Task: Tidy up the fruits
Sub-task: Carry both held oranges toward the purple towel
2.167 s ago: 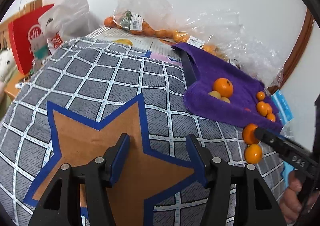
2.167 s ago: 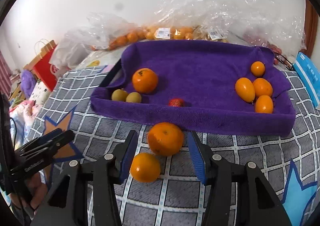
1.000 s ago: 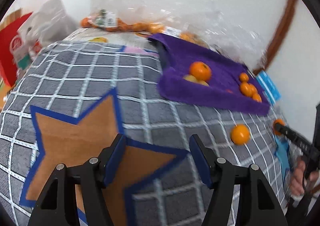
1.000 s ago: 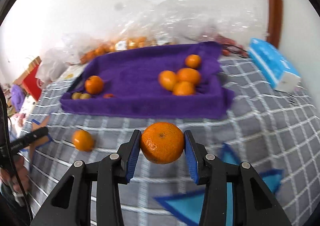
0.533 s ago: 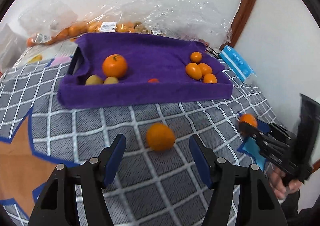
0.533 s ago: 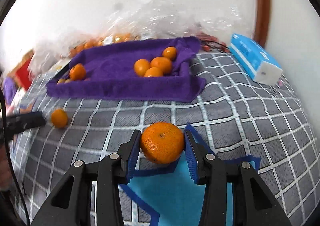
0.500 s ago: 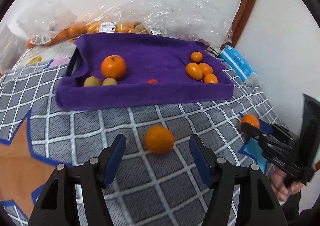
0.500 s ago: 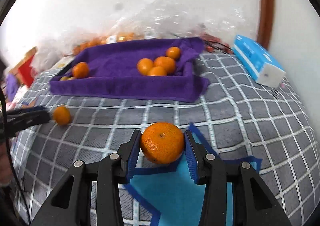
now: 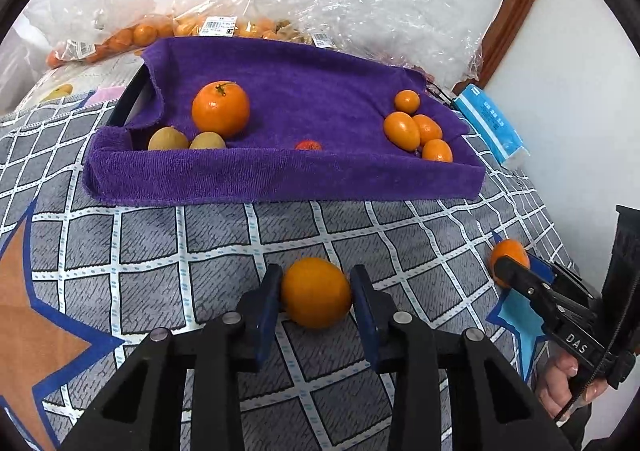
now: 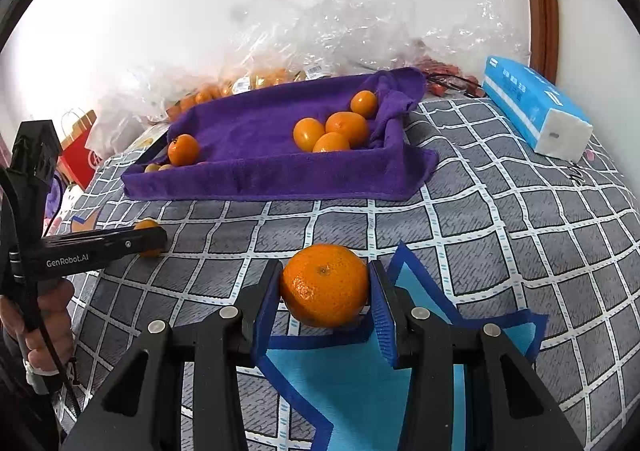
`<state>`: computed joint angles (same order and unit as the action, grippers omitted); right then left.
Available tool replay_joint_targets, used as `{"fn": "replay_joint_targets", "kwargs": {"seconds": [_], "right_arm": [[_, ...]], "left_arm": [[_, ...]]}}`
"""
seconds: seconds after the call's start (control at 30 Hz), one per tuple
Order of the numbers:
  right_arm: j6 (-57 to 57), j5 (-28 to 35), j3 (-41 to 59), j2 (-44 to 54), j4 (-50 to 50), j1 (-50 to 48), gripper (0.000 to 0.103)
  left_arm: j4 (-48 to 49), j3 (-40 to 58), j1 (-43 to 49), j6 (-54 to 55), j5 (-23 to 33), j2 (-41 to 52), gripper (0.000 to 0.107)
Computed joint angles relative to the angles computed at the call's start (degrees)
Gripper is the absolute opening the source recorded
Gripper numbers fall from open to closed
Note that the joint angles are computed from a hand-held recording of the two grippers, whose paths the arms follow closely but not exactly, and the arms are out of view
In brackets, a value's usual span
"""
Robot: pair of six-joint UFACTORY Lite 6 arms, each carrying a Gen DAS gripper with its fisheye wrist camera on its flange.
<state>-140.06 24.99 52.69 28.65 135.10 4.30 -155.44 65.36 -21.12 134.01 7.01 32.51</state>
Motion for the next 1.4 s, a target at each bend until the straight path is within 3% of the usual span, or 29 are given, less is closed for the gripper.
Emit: {"fn": "replay_joint_targets", "kwargs": {"seconds": [0.23,0.43,0.63,0.83,1.07,1.17,1.27,1.4], "right_arm": [[-2.19,-1.25,0.32,0.27,3.53,0.34,0.043],[-4.53,-2.12,0.36,0.29,6.09,0.94,0.043],[-6.62,-3.15,0.80,0.54,8.43,1.42,0.043],[-16.34,-4.27,-0.29,-0.67,19.22,3.70,0.043],[-12.38,-6.02,-0.10,-3.15,15.74,7.68,0.043],[-13.77,-5.82,-0.13,-4.81,19.43,9.61,0.043],[-7.19,-6.44,2.05,-5.19,14.50,10.23,0.043],[-7.57,-7.53,5.19,-5.40,16.13,11.45,0.043]], "left_arm": [[7.30,-3.88,1.82,-7.72,1.44,-3.07,0.033],[-9.34,-9.07,2.43,8.94,2.11,-7.74,0.033],[-9.56,-14.54,4.60,10.36,4.03,-11.87,0.033],[-3.91,-19.32,7.03,5.55,5.91,-16.11,0.033],[3.18,-21.09,9.39,-0.50,6.12,-20.83,0.033],[5.55,-19.85,10.13,-2.53,5.60,-21.53,0.033],[8.67,-17.76,10.63,-5.65,4.93,-21.36,0.033],[12.52,-15.10,11.16,-9.78,4.45,-21.29,0.033]]}}
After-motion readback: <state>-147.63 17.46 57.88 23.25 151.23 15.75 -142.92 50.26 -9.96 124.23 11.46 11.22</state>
